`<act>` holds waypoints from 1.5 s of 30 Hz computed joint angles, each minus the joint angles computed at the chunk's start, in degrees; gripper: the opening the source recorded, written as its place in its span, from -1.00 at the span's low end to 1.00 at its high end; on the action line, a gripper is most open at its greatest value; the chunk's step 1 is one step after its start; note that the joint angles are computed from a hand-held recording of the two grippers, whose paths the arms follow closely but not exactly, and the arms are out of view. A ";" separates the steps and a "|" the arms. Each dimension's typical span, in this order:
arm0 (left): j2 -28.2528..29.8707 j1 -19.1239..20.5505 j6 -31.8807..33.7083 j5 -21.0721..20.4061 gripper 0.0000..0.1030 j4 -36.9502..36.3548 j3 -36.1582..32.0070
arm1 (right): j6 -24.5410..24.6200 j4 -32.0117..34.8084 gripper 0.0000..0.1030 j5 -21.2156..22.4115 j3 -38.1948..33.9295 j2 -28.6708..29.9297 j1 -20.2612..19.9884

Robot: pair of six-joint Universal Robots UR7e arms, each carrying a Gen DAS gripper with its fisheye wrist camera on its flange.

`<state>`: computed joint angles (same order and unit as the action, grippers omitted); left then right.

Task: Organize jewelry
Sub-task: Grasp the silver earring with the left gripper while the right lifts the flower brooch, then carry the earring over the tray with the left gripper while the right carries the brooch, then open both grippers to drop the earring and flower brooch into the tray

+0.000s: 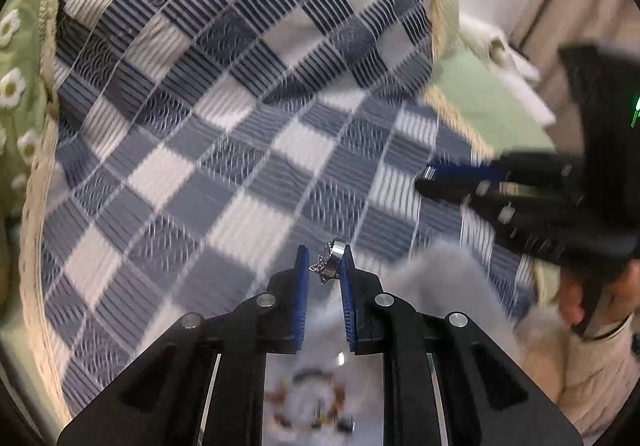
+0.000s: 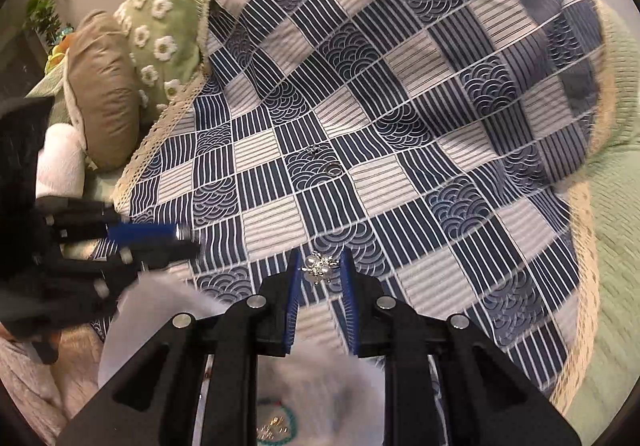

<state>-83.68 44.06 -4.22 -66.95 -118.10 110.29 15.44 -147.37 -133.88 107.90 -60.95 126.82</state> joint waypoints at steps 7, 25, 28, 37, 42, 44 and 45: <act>-5.44 0.45 -0.99 -3.18 -0.72 6.23 7.11 | 7.72 0.41 -0.60 3.41 8.92 -2.45 2.59; -5.52 -0.51 -4.69 5.69 -0.72 12.69 10.29 | 12.58 11.58 -0.60 4.26 7.98 1.87 0.70; -5.46 -0.61 -5.17 6.20 -0.71 12.98 10.28 | 12.45 11.89 -0.60 4.31 8.04 1.83 0.83; -5.03 0.10 -5.65 4.75 -0.62 13.40 9.35 | 13.06 11.87 -0.33 3.84 8.04 1.75 1.12; -6.22 0.96 -3.90 -0.10 -0.34 11.14 8.56 | 10.52 6.58 -0.21 3.35 9.14 0.57 2.13; -7.58 0.73 -3.82 -0.72 -0.06 8.46 8.70 | 10.12 4.24 -0.16 1.80 9.46 0.15 2.85; -8.55 0.57 -3.73 -0.91 0.09 6.48 9.01 | 9.83 2.85 -0.12 0.61 9.65 -0.02 3.44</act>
